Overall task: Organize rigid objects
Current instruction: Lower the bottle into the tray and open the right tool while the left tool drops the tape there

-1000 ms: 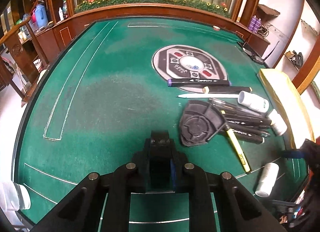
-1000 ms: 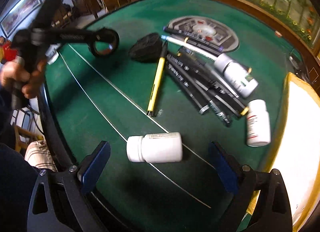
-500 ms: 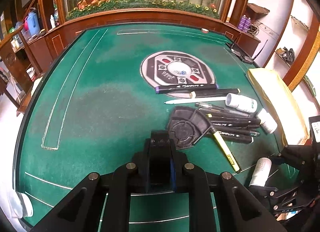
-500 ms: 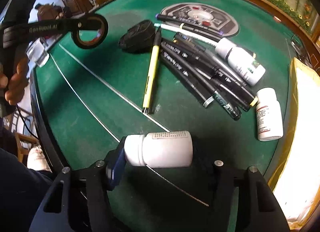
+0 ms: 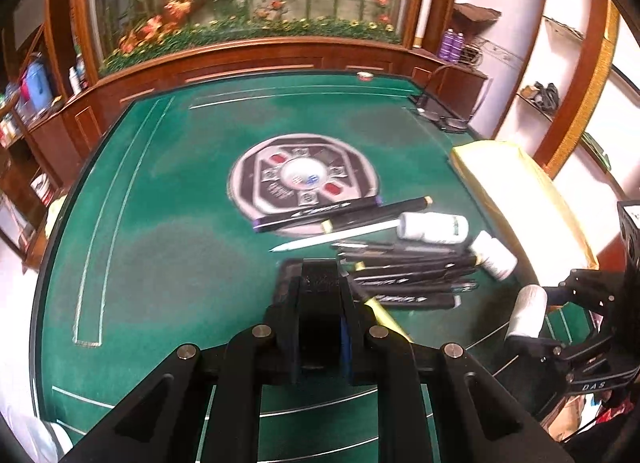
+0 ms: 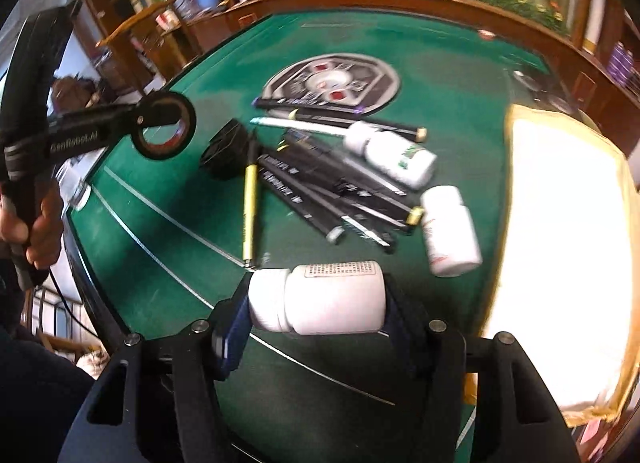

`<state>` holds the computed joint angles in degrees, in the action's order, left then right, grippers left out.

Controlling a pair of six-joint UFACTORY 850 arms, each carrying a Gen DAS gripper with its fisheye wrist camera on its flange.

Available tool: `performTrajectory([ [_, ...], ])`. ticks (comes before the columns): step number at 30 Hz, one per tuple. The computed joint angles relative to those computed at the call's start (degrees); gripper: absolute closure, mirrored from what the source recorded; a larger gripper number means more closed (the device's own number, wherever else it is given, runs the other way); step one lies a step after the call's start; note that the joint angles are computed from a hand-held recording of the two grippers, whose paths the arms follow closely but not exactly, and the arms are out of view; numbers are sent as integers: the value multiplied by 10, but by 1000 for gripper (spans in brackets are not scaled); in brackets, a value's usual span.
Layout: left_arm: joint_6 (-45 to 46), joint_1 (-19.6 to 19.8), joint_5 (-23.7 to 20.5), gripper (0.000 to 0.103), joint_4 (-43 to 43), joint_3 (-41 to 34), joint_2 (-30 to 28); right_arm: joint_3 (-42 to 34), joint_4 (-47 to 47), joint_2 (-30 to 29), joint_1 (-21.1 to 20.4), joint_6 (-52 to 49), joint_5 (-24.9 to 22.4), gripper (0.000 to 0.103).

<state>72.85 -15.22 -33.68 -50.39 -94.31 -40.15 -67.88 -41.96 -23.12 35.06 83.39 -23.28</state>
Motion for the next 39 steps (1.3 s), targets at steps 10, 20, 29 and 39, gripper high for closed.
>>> performTrajectory([
  [10, 26, -42, 1, 88, -8, 25, 24, 75, -69, 65, -2, 128, -14, 44],
  [20, 18, -97, 4, 88, -20, 44, 47, 159, -118, 147, -26, 182, -24, 44],
  [29, -47, -152, -57, 88, 0, -7, 23, 206, -105, 199, -66, 148, -27, 44],
  [39, -201, -215, -129, 89, 76, -149, -100, 209, -25, 209, -200, 56, 32, 44],
])
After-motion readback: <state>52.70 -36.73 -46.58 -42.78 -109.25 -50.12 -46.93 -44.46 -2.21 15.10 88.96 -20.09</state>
